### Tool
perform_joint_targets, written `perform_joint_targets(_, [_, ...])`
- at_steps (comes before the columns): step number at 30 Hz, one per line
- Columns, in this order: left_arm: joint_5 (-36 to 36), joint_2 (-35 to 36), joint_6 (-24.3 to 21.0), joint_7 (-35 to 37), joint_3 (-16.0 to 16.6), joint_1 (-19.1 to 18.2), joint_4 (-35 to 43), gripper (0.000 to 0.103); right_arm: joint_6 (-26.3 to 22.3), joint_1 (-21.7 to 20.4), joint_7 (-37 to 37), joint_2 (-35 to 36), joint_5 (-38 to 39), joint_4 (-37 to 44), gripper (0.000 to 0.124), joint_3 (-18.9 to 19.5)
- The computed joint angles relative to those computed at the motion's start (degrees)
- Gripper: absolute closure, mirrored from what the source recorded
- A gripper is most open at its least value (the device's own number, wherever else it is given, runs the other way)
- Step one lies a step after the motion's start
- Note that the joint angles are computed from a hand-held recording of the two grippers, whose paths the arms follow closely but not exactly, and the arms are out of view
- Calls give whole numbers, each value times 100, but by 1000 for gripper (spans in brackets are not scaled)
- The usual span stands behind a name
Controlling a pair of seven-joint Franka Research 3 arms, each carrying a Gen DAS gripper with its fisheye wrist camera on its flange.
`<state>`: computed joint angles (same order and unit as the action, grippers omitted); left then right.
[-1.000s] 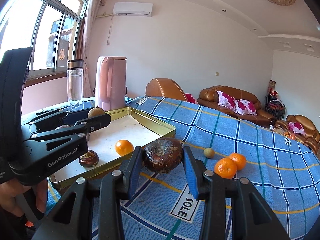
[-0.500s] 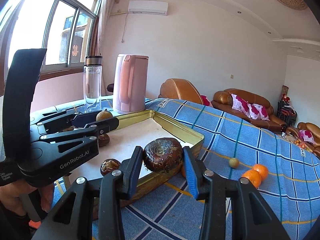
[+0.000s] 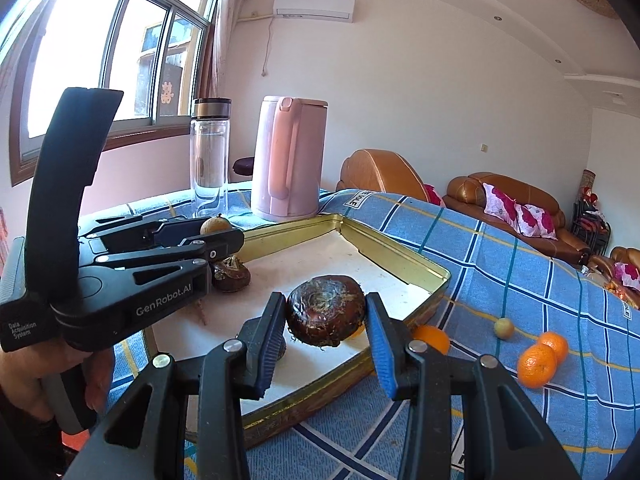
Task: Organize fruits
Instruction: 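Open the left tool over the tray releasing the tan fruit while the right tool releases the mangosteen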
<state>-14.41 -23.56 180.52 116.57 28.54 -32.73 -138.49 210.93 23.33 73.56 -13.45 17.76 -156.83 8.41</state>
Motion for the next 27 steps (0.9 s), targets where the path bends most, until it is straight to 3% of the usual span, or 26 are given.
perform_joint_targets(4, [-46, 81, -344, 84, -134, 218, 106, 74, -205, -26, -141, 45, 131, 83, 81, 117])
perform_joint_targets(8, [-186, 158, -523, 250, -414, 526, 147, 74, -526, 138, 122, 35, -296, 141, 81, -151])
perform_joint_targets(11, [-334, 208, -704, 381, -578, 707, 190, 74, -714, 56, 6, 44, -232, 208, 81, -28])
perform_joint_targets(17, [-669, 324, -929, 633, -923, 1076, 270, 74, -1186, 365, 401, 42, -906, 302, 81, -532])
perform_joint_targets(21, [-855, 350, -936, 810, -1195, 1335, 267, 74, -1299, 462, 553, 43, -1143, 313, 81, -684])
perform_joint_targets(27, [-1086, 364, -1013, 1022, -1394, 1517, 281, 74, -1460, 833, 892, 18, -1647, 328, 81, -1200])
